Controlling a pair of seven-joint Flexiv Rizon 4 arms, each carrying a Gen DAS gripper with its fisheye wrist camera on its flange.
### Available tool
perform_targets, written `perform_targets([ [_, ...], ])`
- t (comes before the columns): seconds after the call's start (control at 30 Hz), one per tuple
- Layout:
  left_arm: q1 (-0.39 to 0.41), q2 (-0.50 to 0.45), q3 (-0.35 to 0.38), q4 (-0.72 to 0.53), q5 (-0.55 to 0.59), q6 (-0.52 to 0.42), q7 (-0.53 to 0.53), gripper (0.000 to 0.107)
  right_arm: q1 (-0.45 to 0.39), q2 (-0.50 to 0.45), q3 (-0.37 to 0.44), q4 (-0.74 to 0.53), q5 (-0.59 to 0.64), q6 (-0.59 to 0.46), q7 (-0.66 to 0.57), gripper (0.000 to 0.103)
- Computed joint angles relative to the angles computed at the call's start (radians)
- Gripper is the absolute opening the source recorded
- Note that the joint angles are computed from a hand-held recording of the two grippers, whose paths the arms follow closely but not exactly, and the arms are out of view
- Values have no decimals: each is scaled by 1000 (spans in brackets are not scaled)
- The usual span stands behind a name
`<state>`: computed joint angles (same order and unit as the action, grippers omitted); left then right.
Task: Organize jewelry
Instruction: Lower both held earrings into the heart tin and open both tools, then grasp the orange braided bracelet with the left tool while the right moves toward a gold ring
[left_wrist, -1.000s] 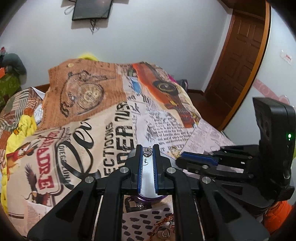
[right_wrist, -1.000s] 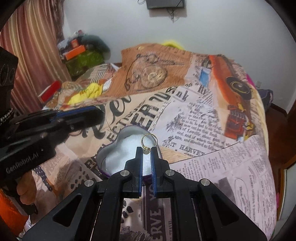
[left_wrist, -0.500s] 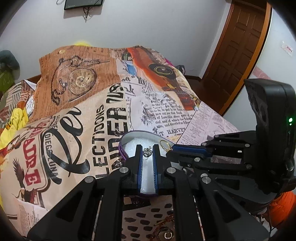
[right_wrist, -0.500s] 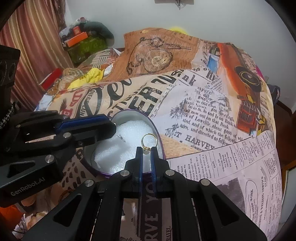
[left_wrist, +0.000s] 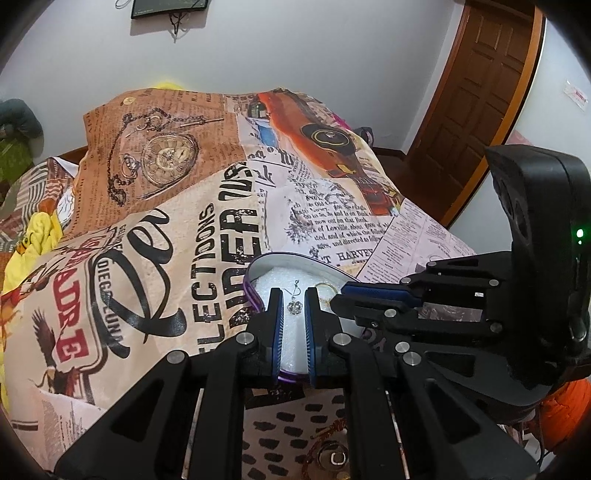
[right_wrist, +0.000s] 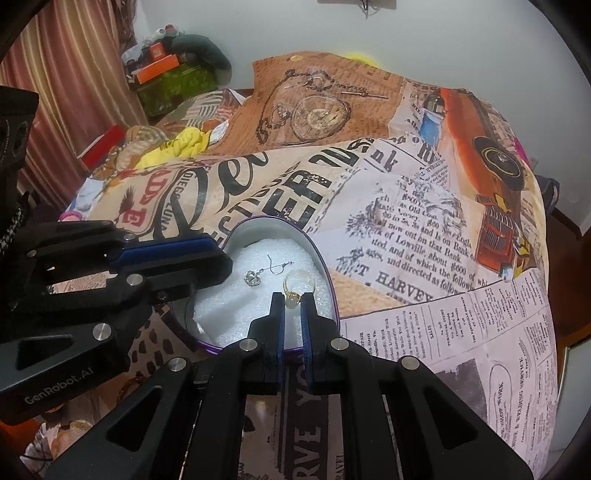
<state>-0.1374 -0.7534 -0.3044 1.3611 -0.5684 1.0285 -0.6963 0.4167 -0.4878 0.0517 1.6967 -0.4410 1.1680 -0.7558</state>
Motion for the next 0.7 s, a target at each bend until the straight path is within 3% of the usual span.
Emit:
perform_targets([
  [0.3, 22, 56, -12, 67, -24, 42, 28, 9, 31, 39, -32, 31, -56, 10, 69, 18],
  [0.53, 39, 115, -16, 139, -58, 79, 50, 25, 53, 100, -54, 86, -167, 14, 187, 21],
  [0.67, 51, 153, -19, 187, -84, 97, 72, 26, 57, 136, -63, 126, -253, 30, 273, 41],
  [0.7, 53, 164, -18, 201, -90, 101, 78, 26, 58, 146, -64, 136, -277, 31, 295, 42],
])
